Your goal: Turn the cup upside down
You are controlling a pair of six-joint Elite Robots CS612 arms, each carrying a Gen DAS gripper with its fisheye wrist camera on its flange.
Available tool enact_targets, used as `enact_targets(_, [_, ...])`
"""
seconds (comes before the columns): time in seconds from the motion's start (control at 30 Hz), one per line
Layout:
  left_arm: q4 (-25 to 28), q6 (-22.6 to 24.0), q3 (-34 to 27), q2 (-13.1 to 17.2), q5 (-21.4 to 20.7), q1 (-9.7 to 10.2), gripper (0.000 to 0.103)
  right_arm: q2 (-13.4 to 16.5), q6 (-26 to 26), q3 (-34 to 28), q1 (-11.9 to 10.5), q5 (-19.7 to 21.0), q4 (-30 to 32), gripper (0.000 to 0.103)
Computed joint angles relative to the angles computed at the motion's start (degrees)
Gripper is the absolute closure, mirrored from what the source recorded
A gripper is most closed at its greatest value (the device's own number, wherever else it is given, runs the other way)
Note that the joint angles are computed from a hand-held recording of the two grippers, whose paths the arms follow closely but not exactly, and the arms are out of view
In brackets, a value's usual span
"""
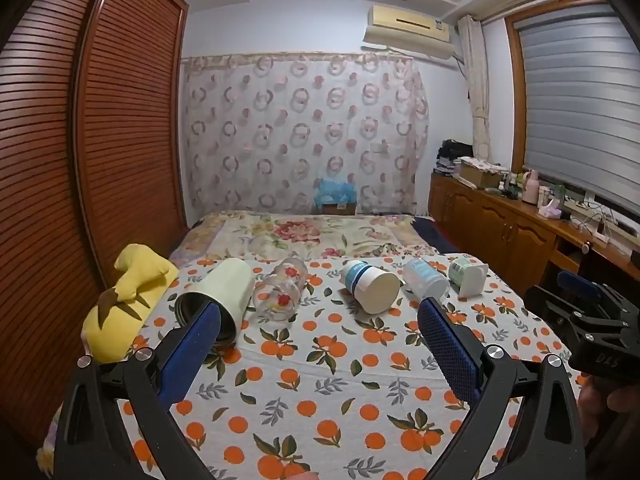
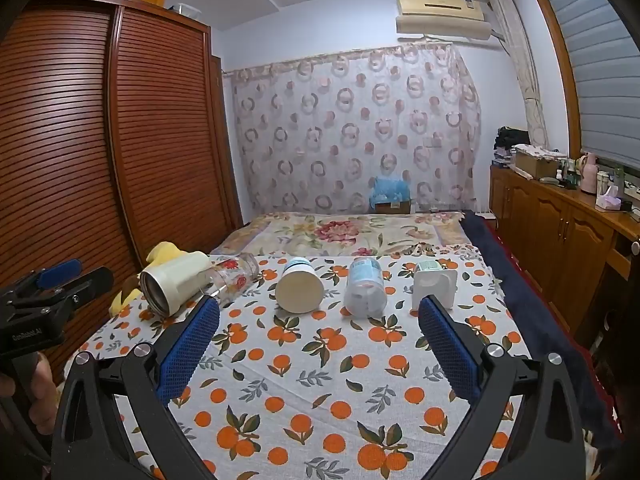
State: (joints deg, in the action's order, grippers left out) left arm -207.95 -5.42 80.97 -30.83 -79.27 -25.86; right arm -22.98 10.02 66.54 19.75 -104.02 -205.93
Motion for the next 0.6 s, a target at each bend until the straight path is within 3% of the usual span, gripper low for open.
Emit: enact_targets(0.6, [-0.39, 0.43, -0.07, 0.11, 0.17, -0.03, 0.008, -0.01, 0.01, 0.05, 0.0, 0.03, -0.17, 0.003])
